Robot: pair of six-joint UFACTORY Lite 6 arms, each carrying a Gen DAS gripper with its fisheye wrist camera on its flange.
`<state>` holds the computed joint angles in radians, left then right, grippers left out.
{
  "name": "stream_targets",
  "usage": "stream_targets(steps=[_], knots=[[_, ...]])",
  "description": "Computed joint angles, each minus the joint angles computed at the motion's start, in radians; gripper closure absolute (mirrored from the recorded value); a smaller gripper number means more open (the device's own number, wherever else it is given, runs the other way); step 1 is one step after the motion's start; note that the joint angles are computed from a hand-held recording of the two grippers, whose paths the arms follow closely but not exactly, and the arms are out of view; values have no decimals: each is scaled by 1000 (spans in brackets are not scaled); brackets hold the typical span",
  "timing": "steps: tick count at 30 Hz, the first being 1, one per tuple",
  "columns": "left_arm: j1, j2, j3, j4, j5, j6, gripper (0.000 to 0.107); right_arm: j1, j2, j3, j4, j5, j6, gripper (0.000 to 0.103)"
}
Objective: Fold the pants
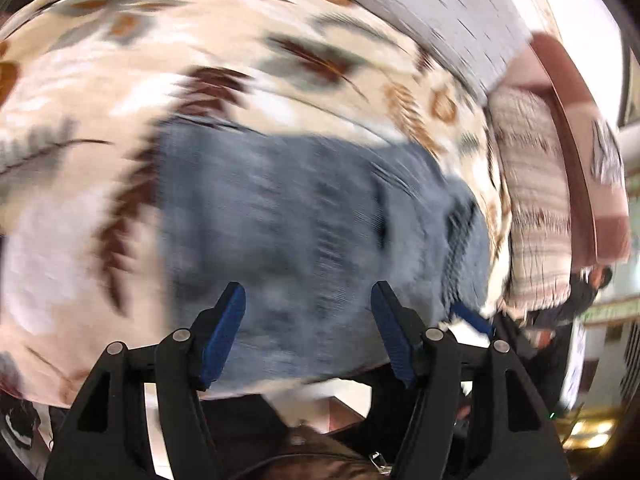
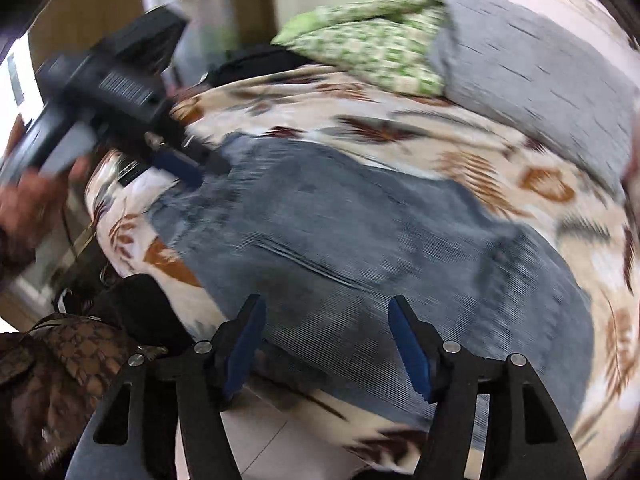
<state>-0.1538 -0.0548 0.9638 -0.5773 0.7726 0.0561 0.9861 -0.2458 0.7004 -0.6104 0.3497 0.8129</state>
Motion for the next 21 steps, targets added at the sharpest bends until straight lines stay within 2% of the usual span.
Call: stream_targets(steps=[4,8,11,16,17,19,21], knots=[[158,84,58,-32,72,134,40,152,212,155,-240,56,262,35],[262,225,168,-80,142,239,40,274,438,343,-366,161,371,32],[295,330,253,-97,167,276,35,335,583,471,-401,245,375,31],[302,475,365,-122,208,318,34,394,778,649,-455,378,343,29],[296,497,383,-126,213,323,32,401,813,683,-464,401,337,28],[274,519,406,-141,205,336,21,408,891,753,-477,444,313,27],[242,536,426,-147,191,345,20,410,932,788,-511,461,316,26]])
